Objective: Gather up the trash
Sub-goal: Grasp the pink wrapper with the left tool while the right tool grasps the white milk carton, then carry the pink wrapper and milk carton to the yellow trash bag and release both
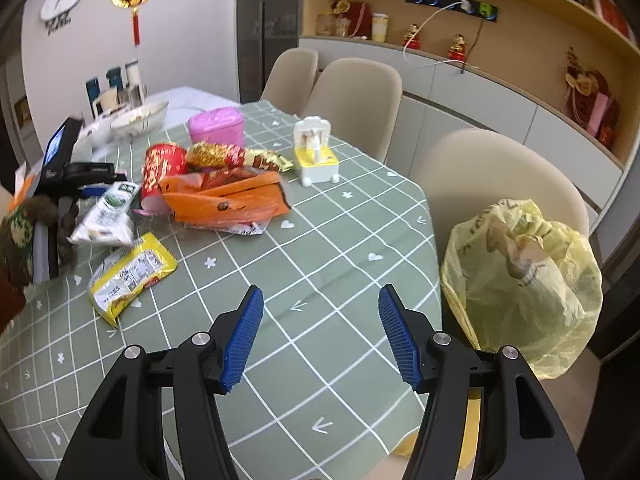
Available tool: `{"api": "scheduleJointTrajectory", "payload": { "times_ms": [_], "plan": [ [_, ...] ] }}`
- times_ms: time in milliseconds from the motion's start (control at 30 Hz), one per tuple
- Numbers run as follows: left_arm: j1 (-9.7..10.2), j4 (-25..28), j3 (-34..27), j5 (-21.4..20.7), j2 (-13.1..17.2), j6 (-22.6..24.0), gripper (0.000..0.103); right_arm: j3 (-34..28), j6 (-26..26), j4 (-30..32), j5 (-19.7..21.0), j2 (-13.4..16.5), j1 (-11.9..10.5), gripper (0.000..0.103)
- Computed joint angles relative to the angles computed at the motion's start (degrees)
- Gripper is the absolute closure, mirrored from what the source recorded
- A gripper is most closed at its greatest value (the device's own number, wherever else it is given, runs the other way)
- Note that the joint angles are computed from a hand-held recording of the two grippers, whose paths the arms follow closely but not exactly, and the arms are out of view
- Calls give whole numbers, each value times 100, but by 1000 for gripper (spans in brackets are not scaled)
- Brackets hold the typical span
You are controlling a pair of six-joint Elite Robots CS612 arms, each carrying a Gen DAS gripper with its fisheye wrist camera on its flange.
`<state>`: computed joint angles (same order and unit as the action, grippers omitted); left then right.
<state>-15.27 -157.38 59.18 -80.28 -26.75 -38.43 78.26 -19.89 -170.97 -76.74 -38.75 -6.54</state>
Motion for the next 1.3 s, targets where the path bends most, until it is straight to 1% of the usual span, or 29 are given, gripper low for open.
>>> {"api": "scheduleJointTrajectory", "payload": {
  "times_ms": [33,67,167,267,333,400,433,500,567,633,667,733,800,833,900,967,1000,1067,1133,1167,1200,1233,1300],
  "plan": [
    [11,-99,66,-148,-29,-9,89,-62,-49,85,-13,28,45,46],
    [30,-313,198,-324,-86,-29,90,-112,-73,155,10,47,72,46],
    [24,-782,656,-788,-331,121,90,-267,-133,375,261,94,160,46],
    [-3,-1081,1182,-1266,-626,216,90,-432,-298,627,669,132,271,46],
    [-28,-1355,1570,-1491,-814,196,90,-535,-538,936,993,141,348,46],
    [-77,-1511,1830,-1485,-935,244,90,-630,-921,1277,1256,152,416,46],
    [-107,-1576,1980,-1412,-1007,286,90,-712,-1235,1554,1391,168,467,46],
    [-139,-1710,2200,-1361,-1102,218,90,-899,-1780,1974,1544,238,543,46],
    [-128,-1805,2399,-1411,-1183,-30,90,-1074,-2235,2172,1520,326,602,46],
    [-144,-1861,2569,-1327,-1271,-146,90,-1352,-2655,2495,1466,453,650,46],
    [-158,-1904,2701,-1253,-1338,-195,90,-1462,-2760,2636,1444,503,671,46],
    [-161,-2003,2877,-1246,-1418,-294,90,-1863,-2957,3127,1370,688,721,46],
    [-163,-2015,2929,-1255,-1449,-303,90,-2254,-3092,3661,1341,870,752,46],
    [-185,-2062,3018,-1210,-1491,-288,90,-2400,-3126,3818,1309,946,776,46],
    [-214,-2102,3113,-1146,-1542,-291,90,-2736,-3236,4296,1082,1110,845,46],
    [-233,-2175,3184,-1127,-1577,-366,90,-2774,-3290,4288,978,1162,877,46],
    [-246,-2212,3220,-1105,-1596,-394,90,-2708,-3259,4146,993,1146,876,46],
    [-275,-2234,3251,-977,-1627,-387,90,-2552,-3041,3904,1109,1071,838,53],
    [-322,-2273,3269,-891,-1648,-409,90,-2307,-2718,3738,1291,914,758,55],
    [-339,-2276,3257,-877,-1648,-424,90,-2189,-2649,3641,1346,842,726,57],
    [-358,-2292,3258,-866,-1654,-436,90,-1931,-2524,3377,1373,688,673,57],
    [-385,-2324,3263,-851,-1658,-454,90,-1828,-2470,3244,1368,623,650,57],
    [-452,-2404,3224,-826,-1650,-482,90,-1431,-2251,2787,1308,370,553,57]
  ]
}}
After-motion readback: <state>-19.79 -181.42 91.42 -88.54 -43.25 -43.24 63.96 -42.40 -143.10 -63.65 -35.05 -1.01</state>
